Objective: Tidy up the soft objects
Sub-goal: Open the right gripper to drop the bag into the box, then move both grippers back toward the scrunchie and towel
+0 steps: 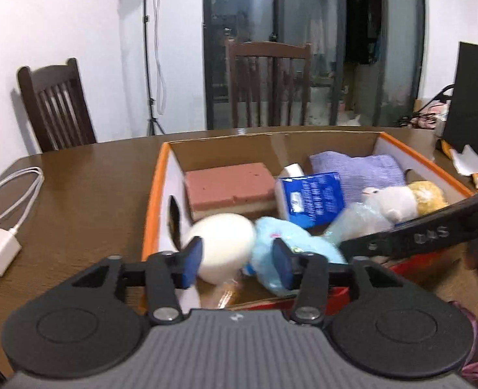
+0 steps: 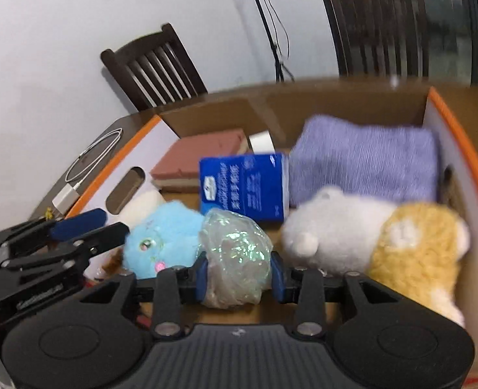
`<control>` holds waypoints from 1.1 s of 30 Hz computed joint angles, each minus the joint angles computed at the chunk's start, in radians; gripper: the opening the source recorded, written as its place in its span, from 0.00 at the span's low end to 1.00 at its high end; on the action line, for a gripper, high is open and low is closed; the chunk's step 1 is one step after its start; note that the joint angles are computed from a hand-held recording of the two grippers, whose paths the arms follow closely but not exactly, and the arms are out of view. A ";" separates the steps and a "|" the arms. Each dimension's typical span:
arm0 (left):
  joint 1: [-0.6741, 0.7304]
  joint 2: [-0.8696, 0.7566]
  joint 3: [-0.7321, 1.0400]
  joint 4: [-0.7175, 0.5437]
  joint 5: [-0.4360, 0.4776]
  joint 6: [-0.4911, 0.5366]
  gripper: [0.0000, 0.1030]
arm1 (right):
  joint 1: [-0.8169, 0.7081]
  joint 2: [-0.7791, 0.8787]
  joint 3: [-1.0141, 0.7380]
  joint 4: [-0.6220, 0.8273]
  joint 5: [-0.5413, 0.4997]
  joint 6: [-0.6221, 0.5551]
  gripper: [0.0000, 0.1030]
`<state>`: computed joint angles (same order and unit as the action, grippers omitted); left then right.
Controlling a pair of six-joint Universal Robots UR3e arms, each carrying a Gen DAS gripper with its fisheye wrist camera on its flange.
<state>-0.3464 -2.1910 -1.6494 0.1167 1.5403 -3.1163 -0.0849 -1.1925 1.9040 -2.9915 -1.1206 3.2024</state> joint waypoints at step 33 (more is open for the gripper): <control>-0.701 0.677 -0.888 0.557 0.776 -0.165 0.98 | 0.851 -0.983 0.743 -0.422 -1.017 0.043 0.85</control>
